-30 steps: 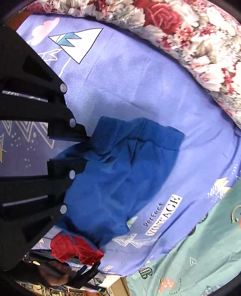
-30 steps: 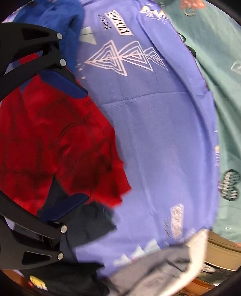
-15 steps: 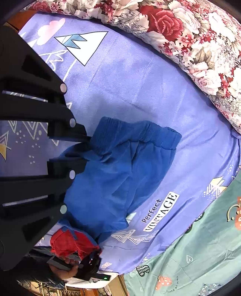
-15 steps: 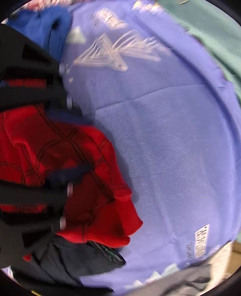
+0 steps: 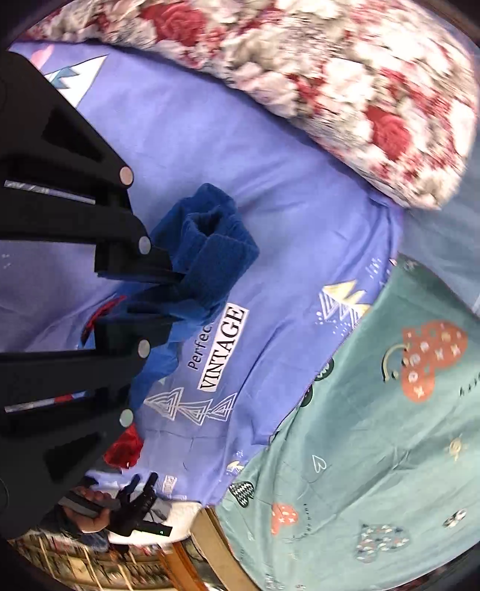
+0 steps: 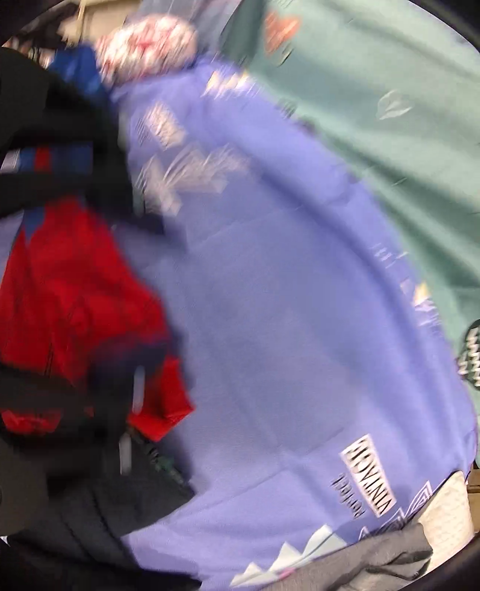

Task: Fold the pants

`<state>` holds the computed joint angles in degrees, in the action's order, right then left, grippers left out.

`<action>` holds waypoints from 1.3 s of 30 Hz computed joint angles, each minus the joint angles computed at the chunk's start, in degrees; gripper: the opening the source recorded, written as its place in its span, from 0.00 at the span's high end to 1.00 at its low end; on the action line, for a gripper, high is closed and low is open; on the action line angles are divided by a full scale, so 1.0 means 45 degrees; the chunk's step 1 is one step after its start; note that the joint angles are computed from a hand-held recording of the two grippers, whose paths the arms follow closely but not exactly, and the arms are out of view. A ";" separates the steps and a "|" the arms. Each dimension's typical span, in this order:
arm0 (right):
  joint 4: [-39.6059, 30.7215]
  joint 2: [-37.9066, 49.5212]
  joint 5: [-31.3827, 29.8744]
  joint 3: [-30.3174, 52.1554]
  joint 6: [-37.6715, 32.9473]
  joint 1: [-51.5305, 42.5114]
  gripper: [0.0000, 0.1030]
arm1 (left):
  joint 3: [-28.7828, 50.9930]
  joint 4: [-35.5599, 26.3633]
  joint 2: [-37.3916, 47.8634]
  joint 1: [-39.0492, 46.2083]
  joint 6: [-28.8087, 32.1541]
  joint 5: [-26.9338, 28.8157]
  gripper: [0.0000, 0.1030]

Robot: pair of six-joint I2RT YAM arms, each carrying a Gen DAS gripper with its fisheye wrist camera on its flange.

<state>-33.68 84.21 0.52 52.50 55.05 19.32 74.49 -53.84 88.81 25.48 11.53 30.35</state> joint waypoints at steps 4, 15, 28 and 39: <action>0.0459 0.1301 -0.0408 -0.0435 0.0737 0.0394 0.20 | -0.0657 0.0342 -0.0161 -0.0387 0.0012 -0.0511 0.88; 0.1151 0.3277 0.0005 0.0269 0.2049 -0.0226 0.72 | -0.1236 -0.0036 -0.0387 0.0717 0.0419 -0.0290 0.88; 0.4032 -0.3024 -0.1517 -0.2844 0.2929 -0.2926 0.96 | 0.2144 -0.1279 0.1702 0.0166 -0.1057 0.0504 0.86; 0.3476 0.0219 0.1217 -0.1118 0.1979 -0.2685 0.42 | 0.5882 0.1217 0.6501 -0.3234 -0.4108 -0.5615 0.20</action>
<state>-18.04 85.20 5.99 47.47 63.95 7.23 100.95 -48.36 118.07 10.92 -6.96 5.08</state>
